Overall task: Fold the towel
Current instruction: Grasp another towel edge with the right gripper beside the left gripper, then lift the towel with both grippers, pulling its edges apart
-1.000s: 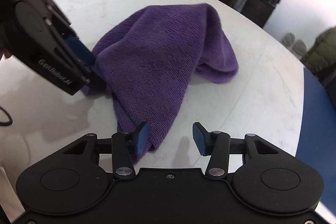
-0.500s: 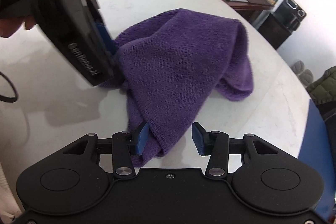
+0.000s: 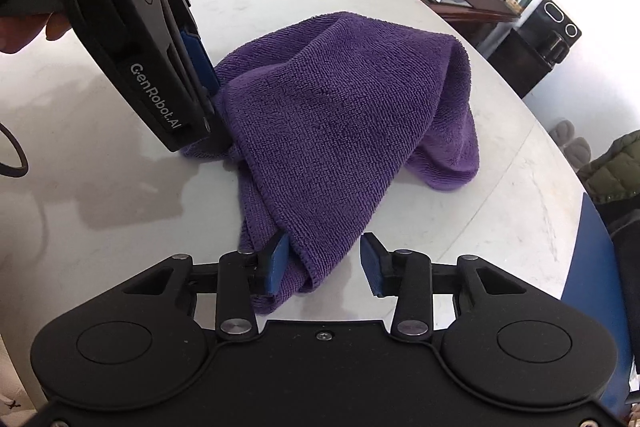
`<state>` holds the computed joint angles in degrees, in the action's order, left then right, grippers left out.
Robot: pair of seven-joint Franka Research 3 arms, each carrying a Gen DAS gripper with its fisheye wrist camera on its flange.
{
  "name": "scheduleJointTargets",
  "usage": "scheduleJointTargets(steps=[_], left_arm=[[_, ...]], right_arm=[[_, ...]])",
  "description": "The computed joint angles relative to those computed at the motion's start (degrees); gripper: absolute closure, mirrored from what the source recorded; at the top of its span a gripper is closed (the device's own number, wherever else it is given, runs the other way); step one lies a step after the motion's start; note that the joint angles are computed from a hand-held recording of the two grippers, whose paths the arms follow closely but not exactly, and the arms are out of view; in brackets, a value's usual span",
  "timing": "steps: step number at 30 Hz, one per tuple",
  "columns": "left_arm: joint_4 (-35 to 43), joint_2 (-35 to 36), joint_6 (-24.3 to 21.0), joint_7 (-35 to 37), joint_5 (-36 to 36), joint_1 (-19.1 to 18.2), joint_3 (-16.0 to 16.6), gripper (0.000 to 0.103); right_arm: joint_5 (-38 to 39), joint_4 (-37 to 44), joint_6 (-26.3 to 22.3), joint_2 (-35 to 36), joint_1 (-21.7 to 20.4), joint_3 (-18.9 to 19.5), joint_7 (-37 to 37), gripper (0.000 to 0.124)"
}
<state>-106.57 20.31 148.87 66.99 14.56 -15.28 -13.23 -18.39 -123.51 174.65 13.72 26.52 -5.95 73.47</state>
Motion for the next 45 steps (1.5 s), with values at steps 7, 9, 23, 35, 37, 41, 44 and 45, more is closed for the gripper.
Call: scheduleJointTargets(steps=[7, 9, 23, 35, 37, 41, 44, 45], left_arm=[[-0.3, -0.2, 0.0, 0.4, 0.1, 0.1, 0.1, 0.061], [-0.5, -0.3, 0.0, 0.6, 0.2, 0.2, 0.2, 0.061], [-4.7, -4.2, 3.0, 0.0, -0.6, 1.6, 0.5, 0.06], [-2.4, -2.4, 11.0, -9.7, 7.9, -2.6, 2.8, 0.055], [-1.1, -2.1, 11.1, -10.4, 8.4, -2.6, 2.7, 0.055], [1.6, -0.1, 11.4, -8.2, 7.1, -1.2, 1.7, 0.052], [2.9, 1.2, 10.3, -8.1, 7.9, -2.0, 2.2, 0.053], [3.1, 1.6, 10.2, -8.3, 8.4, -2.4, 2.5, 0.054]], right_arm=[[5.3, 1.4, -0.1, 1.1, -2.3, 3.0, -2.3, 0.115], [7.9, 1.1, 0.1, 1.1, -3.7, 4.7, -4.7, 0.118], [63.8, 5.4, -8.2, -2.8, -23.6, 25.2, -32.7, 0.12], [83.0, 7.5, -11.2, -5.5, -19.7, 20.6, -46.1, 0.12], [83.7, 7.8, -12.3, -5.6, -18.7, 19.0, -46.1, 0.12], [82.1, 7.6, -12.8, -5.7, -15.8, 15.9, -43.8, 0.12], [83.7, 7.6, -14.3, -6.2, -14.7, 14.4, -43.8, 0.12], [84.1, 7.7, -14.5, -6.2, -14.4, 14.0, -43.9, 0.12]])
